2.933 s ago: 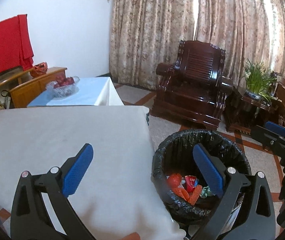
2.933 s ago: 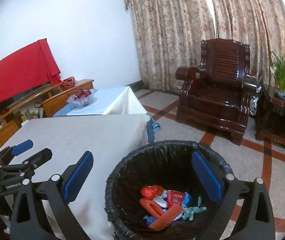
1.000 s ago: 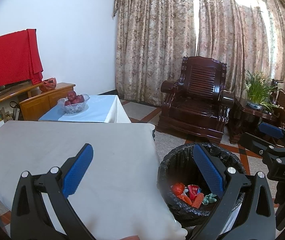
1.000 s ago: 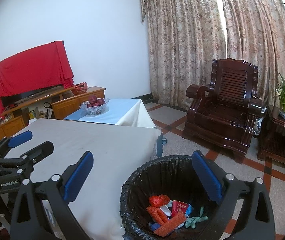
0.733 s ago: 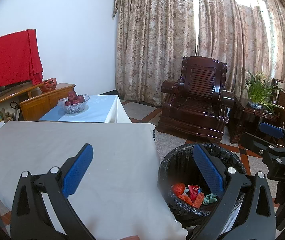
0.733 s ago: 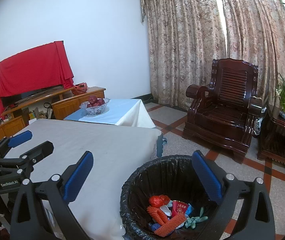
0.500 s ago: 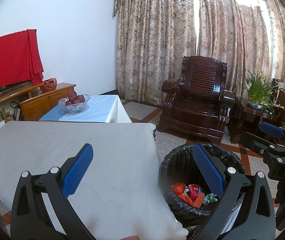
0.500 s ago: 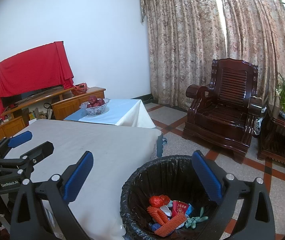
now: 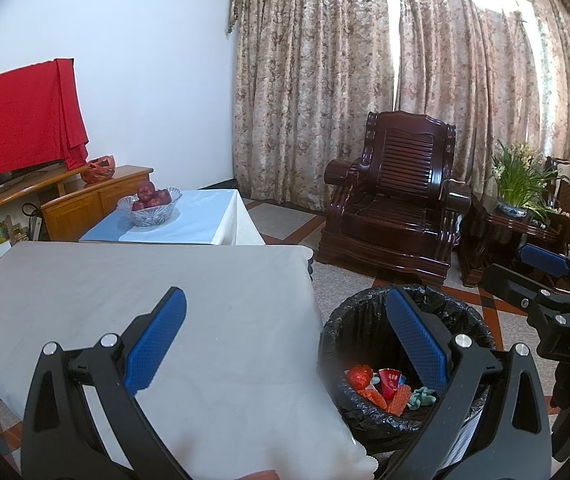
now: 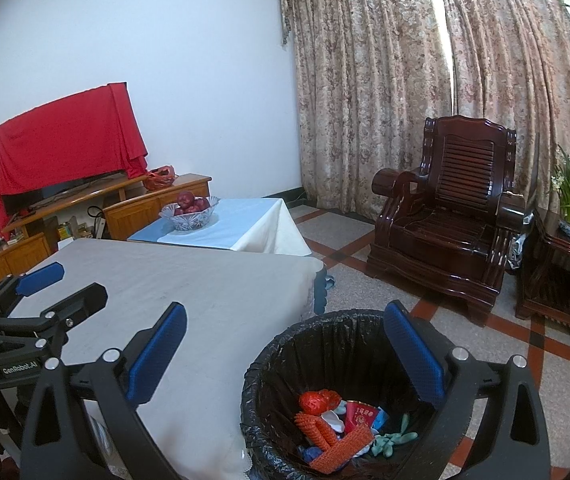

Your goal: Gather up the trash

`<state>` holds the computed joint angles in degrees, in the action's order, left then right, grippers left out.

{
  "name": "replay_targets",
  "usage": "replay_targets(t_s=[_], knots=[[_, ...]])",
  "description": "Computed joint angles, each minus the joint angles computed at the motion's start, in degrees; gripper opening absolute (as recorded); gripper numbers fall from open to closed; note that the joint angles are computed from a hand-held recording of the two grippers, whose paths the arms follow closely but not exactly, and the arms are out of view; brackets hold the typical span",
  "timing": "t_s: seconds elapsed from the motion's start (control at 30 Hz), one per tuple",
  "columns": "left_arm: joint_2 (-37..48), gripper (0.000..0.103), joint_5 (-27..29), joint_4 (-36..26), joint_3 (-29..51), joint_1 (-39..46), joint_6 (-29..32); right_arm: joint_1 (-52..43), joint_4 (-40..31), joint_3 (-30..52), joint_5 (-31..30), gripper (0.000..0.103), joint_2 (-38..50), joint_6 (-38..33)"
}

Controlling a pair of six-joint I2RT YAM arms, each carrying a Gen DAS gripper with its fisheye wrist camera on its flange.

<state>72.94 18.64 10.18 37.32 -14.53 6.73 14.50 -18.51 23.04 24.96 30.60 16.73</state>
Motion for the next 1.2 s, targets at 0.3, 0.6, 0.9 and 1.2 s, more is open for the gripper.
replay_targets(t_s=[0.3, 0.6, 0.9, 1.2], knots=[[0.6, 0.097, 0.5, 0.2, 0.3, 0.5, 0.3, 0.5, -0.2, 0.5, 0.4, 0.097, 0.6, 0.4], [0.5, 0.097, 0.2, 0.0, 0.3, 0.3, 0.2, 0.3, -0.2, 0.2, 0.2, 0.097, 0.2, 0.2], [0.6, 0.097, 0.3, -0.4, 0.7, 0.4, 0.4, 0.2, -0.2, 0.3, 0.2, 0.097, 0.3, 0.2], [1.2, 0.097, 0.5, 0.2, 0.5, 0.7, 0.5, 0.1, -0.4, 0.4, 0.0, 0.097, 0.2, 0.2]])
